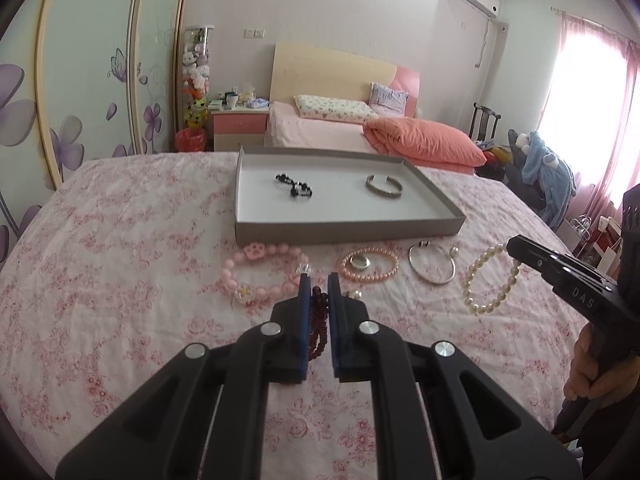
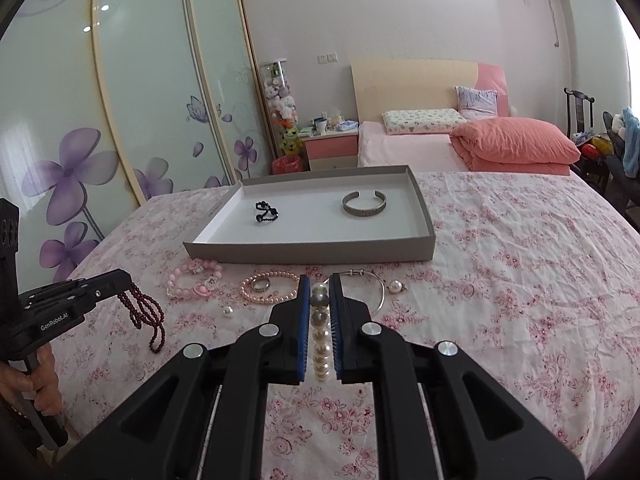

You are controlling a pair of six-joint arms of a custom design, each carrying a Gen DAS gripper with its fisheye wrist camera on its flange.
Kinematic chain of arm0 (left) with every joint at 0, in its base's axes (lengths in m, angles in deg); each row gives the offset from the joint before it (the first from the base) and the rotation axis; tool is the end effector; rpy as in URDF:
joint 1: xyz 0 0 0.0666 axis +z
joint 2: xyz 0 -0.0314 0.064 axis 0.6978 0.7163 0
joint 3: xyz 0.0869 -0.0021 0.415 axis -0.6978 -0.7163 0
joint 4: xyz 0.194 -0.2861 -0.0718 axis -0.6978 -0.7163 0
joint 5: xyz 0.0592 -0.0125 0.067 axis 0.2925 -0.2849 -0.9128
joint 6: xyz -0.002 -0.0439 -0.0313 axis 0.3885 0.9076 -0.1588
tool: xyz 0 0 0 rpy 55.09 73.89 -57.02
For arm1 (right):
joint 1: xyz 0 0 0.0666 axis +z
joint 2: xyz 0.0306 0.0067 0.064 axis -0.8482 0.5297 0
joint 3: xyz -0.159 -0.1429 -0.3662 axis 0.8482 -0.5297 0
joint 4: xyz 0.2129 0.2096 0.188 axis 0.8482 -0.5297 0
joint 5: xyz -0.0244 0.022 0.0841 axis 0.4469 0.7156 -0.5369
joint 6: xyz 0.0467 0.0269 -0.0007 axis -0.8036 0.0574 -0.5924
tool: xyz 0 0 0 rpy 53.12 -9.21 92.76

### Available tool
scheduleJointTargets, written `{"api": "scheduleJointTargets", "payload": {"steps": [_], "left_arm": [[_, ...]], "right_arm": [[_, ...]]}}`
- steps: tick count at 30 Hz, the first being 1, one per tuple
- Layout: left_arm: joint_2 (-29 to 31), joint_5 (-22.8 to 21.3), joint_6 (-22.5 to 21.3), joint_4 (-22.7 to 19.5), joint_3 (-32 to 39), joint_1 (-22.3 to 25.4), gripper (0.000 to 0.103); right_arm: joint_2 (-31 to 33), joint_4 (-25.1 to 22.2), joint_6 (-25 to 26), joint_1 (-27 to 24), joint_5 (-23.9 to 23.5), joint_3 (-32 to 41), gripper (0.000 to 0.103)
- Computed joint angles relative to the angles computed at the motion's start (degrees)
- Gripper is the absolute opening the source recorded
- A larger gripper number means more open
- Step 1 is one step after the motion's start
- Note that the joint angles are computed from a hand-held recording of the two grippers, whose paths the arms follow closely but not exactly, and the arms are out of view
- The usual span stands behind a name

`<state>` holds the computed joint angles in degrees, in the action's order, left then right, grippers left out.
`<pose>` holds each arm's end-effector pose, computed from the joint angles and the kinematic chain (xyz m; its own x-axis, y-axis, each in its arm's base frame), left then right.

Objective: Organize jewelry
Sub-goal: 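Lift both pieces, carry them into the tray and open both tools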

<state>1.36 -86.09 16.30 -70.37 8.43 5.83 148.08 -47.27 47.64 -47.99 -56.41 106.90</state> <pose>0.4171 -0.3168 0.4461 -0.6146 -0.0297 -0.7883 0.1405 0.9792 -0.1464 0.4307 0.0825 0.4441 -0.5360 0.0026 -0.8442 -0.2812 0.9423 0.1815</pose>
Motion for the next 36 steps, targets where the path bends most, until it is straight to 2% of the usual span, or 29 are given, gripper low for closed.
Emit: {"api": "scheduleJointTargets", "payload": {"steps": [18,26,36], "left_arm": [[0.84,-1.95,-2.42,0.81,2.72,-0.68,0.009],[3.49,-4.65,-4.86,0.07,8.01,-0.4,0.009],[8.99,-4.81,-7.2,-1.86,16.89,1.76,0.009]], "right_arm": [[-1.2,3.72,1.26,1.56,1.61,0.45,0.01],[-0.09,6.29,2.74,2.23,3.77,2.77,0.01],[4.67,8.59,4.48,2.69,5.86,8.27,0.01]]}}
